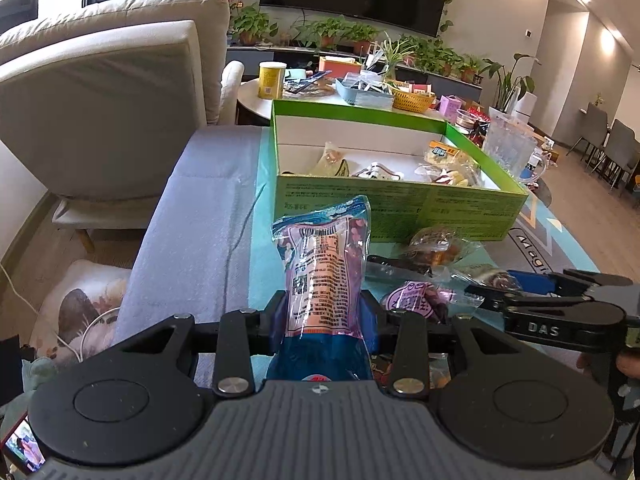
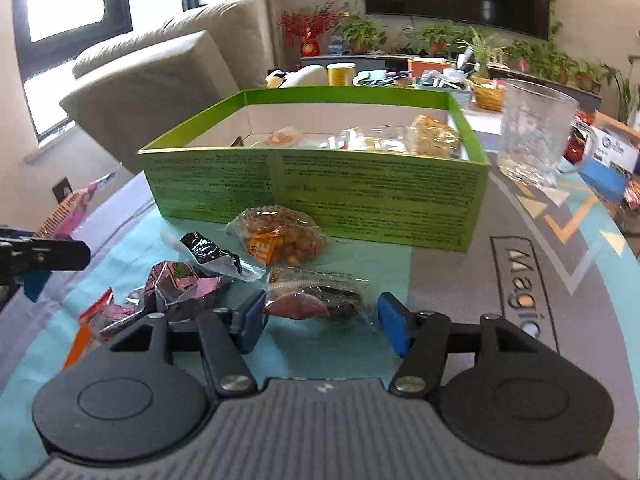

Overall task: Organize snacks
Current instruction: 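Carry the blue-bottomed packet over the box with the left tool while the right grasps a clear packet, then lower both held packets into the box and open both tools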

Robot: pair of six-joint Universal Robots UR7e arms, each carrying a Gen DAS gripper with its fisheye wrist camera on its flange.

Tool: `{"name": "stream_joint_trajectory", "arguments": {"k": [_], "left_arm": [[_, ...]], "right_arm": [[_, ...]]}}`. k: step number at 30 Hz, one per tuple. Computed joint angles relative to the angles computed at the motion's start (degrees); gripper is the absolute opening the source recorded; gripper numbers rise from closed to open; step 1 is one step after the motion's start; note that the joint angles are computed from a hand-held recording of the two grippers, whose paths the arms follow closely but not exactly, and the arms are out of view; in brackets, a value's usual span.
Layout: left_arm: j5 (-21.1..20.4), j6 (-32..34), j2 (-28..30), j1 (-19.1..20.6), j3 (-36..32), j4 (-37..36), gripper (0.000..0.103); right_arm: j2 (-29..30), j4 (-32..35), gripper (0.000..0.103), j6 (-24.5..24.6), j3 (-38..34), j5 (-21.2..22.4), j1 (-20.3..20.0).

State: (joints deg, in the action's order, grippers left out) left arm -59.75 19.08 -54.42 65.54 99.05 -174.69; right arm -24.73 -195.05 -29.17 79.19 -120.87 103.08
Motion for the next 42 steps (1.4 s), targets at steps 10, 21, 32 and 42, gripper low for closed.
{"name": "stream_joint_trajectory", "arguments": {"k": [10,21,32,42], "left_arm": [[-2.09,3.43,0.27,-1.99,-0.59,-4.1,0.035],[-2.88,6.09,5.4,-3.43,-9.17,-2.78,0.035],[-2.01,6.62,12.05,-2.39,-19.18,1.48,0.036],[-0.68,6.2,17.31,-0.84,-26.7,6.0,0.036]], "right_arm": [[-2.42,-8.79,0.049,-2.3,3.28,2.16,1.79],[-2.02,-10.67,0.049,-4.69,-1.6,5.38,2.12],[0.97,-4.42,0.049,-4.58,-9.57,5.48,0.33],[2.85,2.24,0.049,-1.09,-13.88,5.44,-1.24]]}}
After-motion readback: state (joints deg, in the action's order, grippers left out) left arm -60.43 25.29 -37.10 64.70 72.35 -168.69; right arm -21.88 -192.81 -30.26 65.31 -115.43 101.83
